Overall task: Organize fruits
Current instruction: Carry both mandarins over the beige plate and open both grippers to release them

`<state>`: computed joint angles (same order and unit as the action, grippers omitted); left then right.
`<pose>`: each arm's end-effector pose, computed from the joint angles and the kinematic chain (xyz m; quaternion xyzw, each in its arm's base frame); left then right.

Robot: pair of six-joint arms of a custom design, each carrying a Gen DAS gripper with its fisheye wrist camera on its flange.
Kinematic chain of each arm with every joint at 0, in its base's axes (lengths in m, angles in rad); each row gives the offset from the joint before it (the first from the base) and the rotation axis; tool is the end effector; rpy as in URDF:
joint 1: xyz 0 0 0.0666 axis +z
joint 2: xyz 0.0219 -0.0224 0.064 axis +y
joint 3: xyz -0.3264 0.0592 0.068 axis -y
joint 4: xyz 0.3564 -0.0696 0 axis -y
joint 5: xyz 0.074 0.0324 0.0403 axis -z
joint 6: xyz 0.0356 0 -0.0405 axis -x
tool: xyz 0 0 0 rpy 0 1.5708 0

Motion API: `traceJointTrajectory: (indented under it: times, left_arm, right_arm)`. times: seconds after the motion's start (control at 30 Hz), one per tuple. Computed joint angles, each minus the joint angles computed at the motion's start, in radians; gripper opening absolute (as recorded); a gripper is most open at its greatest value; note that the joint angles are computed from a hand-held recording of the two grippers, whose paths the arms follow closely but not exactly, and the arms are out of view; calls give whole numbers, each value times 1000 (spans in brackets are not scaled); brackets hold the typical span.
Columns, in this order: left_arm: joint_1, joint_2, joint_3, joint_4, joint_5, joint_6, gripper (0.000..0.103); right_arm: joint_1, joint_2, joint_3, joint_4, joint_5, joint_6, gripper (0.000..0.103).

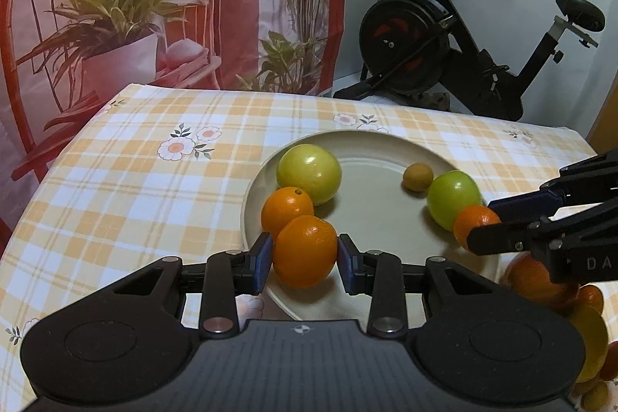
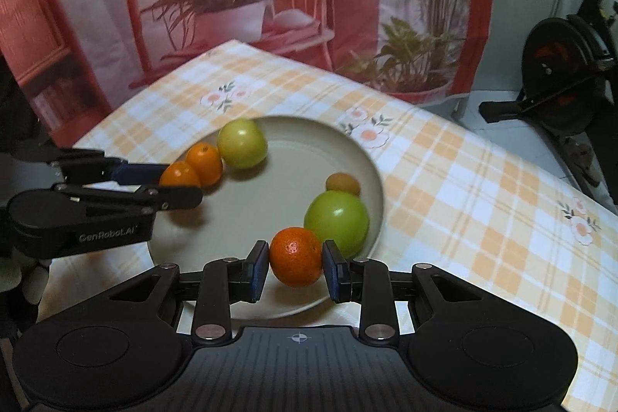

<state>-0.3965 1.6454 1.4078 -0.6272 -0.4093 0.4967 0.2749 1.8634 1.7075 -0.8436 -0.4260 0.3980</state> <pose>0.4937 -0.1918 0.2858 -0.1162 0.9141 0.0258 0.3877 0.5646 0.1741 0.2785 -0.3658 0.8656 0.1855 0.2874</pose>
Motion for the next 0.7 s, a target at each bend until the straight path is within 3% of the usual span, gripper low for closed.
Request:
traceJointTrajectory:
  times: [0.7]
  left_arm:
    - [13, 14, -3, 24, 12, 0, 39]
  right_arm:
    - [41, 33, 16, -11, 87, 71, 29]
